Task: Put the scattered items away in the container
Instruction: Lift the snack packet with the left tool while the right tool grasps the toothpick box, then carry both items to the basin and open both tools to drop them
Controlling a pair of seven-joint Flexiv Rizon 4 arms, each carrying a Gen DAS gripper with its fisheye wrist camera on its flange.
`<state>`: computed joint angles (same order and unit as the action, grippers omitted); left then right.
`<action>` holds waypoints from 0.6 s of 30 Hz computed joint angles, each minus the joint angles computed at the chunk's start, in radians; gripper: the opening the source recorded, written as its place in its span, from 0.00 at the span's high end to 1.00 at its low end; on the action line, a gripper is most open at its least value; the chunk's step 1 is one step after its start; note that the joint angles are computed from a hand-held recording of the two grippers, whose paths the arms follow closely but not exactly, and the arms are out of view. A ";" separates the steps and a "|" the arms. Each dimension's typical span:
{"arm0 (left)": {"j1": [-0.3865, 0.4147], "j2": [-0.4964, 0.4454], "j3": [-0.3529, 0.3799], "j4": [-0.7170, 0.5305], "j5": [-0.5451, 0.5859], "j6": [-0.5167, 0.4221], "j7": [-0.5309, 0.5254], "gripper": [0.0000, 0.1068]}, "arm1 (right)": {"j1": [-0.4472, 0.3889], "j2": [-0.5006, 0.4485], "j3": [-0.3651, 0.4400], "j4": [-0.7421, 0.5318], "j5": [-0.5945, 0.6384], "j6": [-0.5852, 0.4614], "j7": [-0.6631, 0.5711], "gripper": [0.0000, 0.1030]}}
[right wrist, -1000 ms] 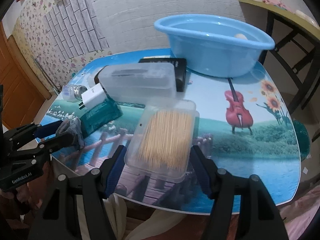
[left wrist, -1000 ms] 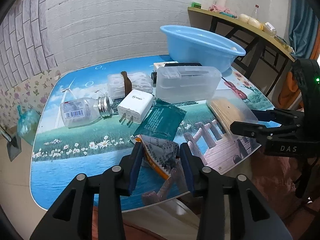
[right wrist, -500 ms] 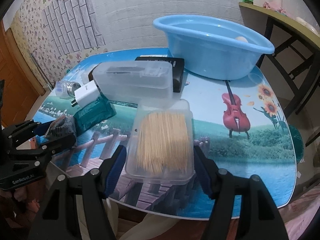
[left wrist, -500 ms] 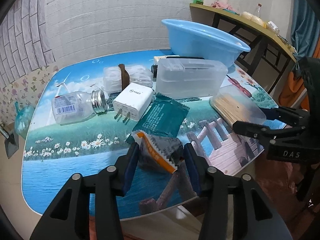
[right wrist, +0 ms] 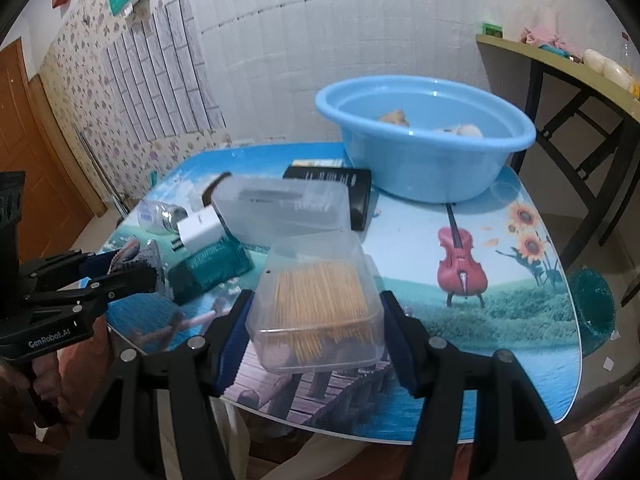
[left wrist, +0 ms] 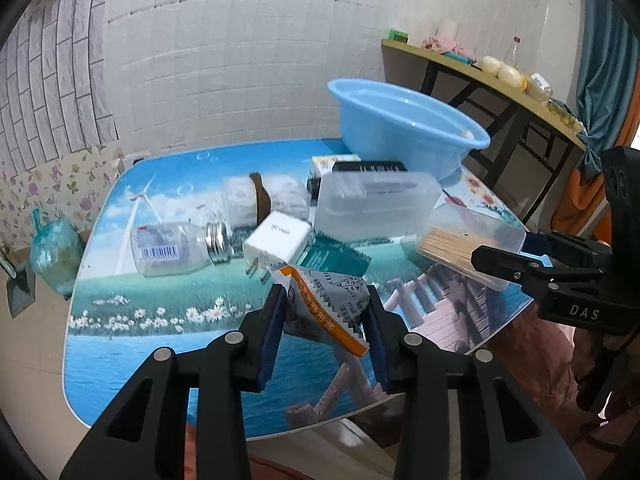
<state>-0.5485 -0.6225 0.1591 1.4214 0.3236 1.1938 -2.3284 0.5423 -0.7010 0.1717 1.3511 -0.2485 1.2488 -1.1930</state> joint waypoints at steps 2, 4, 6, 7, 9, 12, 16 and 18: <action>-0.004 0.005 0.006 -0.006 0.005 -0.003 -0.005 0.65 | -0.002 0.009 -0.001 0.009 0.003 0.025 0.001 0.41; 0.003 0.009 -0.002 -0.008 0.001 0.002 -0.002 0.65 | 0.000 0.018 -0.008 0.020 0.001 0.052 0.009 0.41; 0.012 0.012 -0.011 -0.012 -0.010 0.008 0.004 0.65 | 0.013 0.030 -0.039 0.041 -0.012 0.104 0.036 0.41; 0.013 0.013 -0.012 -0.015 -0.011 0.012 0.004 0.65 | 0.023 0.035 -0.060 0.051 -0.024 0.128 0.054 0.41; 0.011 0.012 -0.009 -0.030 -0.011 0.015 0.008 0.65 | 0.038 0.045 -0.099 0.066 -0.049 0.169 0.091 0.41; 0.012 0.001 -0.007 -0.072 -0.009 0.007 0.028 0.65 | 0.038 0.052 -0.119 0.070 -0.070 0.198 0.130 0.42; 0.027 -0.021 -0.023 -0.124 -0.030 0.006 0.062 0.65 | 0.022 0.044 -0.119 0.049 -0.086 0.201 0.161 0.43; 0.030 -0.041 -0.023 -0.165 -0.037 -0.004 0.082 0.65 | 0.010 0.040 -0.108 0.040 -0.090 0.203 0.161 0.43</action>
<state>-0.5189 -0.6631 0.1357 1.2565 0.2861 1.1898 -2.2463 0.5523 -0.6614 0.0634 1.3907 -0.3382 1.4521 -1.0318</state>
